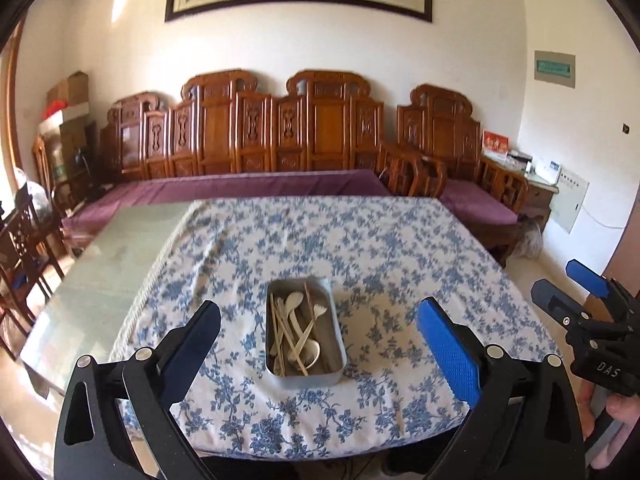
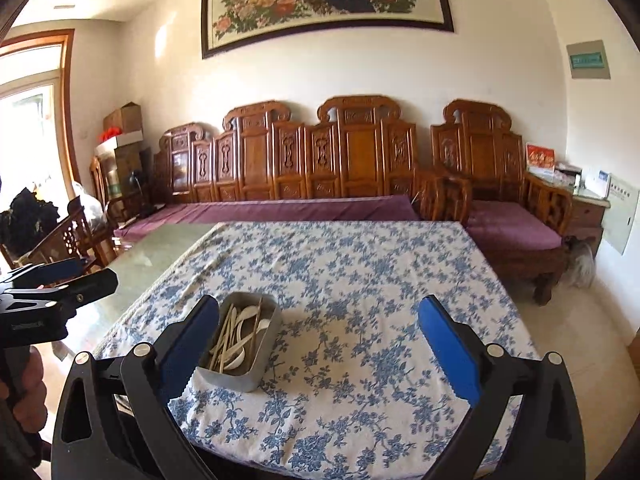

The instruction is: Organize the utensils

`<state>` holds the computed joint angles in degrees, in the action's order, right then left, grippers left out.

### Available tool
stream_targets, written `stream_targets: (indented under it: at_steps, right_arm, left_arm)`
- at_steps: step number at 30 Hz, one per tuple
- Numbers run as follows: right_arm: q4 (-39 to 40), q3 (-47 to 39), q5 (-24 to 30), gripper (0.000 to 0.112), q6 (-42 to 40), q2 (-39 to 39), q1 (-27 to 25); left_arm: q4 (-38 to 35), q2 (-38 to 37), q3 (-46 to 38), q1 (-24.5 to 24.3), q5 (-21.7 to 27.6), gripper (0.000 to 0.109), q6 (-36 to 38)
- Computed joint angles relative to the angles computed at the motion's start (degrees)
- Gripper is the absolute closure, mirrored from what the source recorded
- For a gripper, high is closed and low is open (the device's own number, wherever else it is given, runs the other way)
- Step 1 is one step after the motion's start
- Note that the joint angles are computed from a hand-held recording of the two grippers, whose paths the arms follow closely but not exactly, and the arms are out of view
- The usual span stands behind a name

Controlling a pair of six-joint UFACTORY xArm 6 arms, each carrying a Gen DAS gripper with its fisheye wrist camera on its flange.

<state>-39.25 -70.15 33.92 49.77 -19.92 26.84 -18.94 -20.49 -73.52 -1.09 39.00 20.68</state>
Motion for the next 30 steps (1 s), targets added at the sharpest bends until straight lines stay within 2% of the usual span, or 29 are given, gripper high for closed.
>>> stream_targets:
  at_steps: [9, 14, 19, 30]
  right_arm:
    - [-7.85, -3.38, 4.42, 0.012, 3.4, -2.76, 4.07]
    - [-12.83, -4.34, 6.79, 0.012, 5.82, -4.11, 6.43]
    - [-14.8, -4.64, 8.37, 0.012, 7.04, -4.44, 7.57]
    - [-13.45, -3.89, 7.49, 0.012, 7.03, -4.85, 6.68]
  left_arm:
    - [3.62, -5.06, 1.06, -0.57, -2.04, 0.013, -3.07]
    - [2.48, -7.78, 2.48, -0.22, -3.24, 0.013, -2.66]
    - [3.29, -9.23, 3.67, -0.7, -4.8, 0.013, -2.52]
    - [3.23, -9.62, 4.26, -1.15, -5.11, 0.013, -2.57]
